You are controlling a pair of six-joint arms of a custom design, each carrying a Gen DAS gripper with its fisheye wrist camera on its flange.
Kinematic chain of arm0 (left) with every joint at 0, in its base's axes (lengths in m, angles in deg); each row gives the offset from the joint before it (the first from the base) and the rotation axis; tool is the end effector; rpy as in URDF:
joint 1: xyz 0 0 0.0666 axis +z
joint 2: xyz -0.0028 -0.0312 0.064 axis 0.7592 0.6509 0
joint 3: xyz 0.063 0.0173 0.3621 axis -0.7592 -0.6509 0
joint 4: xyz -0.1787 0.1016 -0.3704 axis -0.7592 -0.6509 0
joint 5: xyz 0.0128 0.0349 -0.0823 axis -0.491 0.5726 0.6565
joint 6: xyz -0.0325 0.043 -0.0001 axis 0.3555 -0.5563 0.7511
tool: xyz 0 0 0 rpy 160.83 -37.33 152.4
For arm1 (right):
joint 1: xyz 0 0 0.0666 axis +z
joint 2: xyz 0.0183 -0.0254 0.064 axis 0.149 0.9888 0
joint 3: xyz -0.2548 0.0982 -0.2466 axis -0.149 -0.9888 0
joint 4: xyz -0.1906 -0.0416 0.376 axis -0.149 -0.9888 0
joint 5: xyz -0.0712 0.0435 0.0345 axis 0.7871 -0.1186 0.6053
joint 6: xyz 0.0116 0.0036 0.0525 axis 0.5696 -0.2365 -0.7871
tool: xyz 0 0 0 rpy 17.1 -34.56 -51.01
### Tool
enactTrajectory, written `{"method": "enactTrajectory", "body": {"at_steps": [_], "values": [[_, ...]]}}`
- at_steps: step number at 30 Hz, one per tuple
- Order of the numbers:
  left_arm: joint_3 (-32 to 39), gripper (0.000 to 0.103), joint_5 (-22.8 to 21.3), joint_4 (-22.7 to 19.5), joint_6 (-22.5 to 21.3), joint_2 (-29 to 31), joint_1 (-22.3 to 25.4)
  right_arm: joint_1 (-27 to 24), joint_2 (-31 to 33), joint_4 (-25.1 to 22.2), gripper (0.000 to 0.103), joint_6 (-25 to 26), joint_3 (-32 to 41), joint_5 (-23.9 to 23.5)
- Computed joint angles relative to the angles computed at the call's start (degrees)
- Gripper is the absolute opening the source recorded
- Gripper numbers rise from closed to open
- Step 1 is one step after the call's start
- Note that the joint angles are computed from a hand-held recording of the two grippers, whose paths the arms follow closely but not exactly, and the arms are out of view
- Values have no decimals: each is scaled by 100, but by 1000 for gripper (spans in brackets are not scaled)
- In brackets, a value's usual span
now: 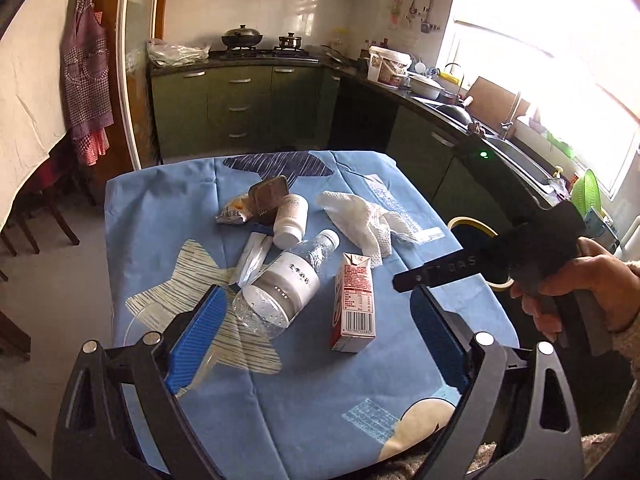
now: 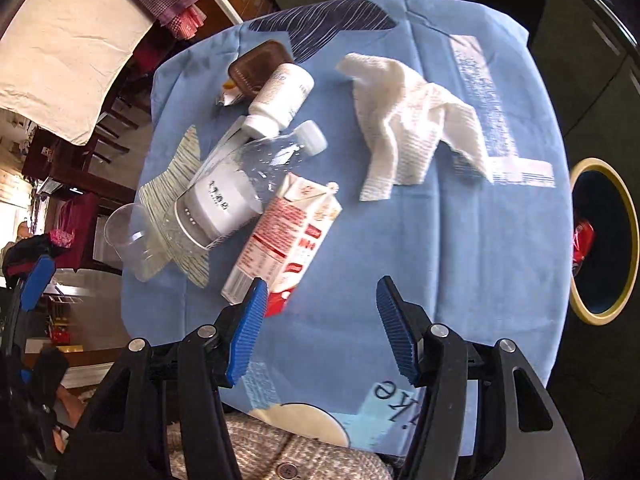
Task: Collect trash
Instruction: 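Reach the right gripper to the white milk carton and grasp it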
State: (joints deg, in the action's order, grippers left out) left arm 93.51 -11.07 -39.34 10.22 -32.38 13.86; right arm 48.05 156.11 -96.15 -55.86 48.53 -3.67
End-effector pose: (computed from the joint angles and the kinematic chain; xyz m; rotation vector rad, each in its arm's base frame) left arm 0.2839 -0.1909 0.4359 0.0235 2.3186 -0.2235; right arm 0.4621 0.3899 0.4184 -0.5043 2.9704 0.4595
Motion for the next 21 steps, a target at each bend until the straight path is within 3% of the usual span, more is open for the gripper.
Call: {"method": "enactTrajectory", "body": {"at_steps": [14, 21], "values": [[-300, 88, 122, 165, -150, -208, 116, 162, 1305, -692, 54, -682, 1288, -125], [-400, 89, 204, 238, -132, -262, 206, 347, 1686, -1034, 53, -600, 1754, -211]]}}
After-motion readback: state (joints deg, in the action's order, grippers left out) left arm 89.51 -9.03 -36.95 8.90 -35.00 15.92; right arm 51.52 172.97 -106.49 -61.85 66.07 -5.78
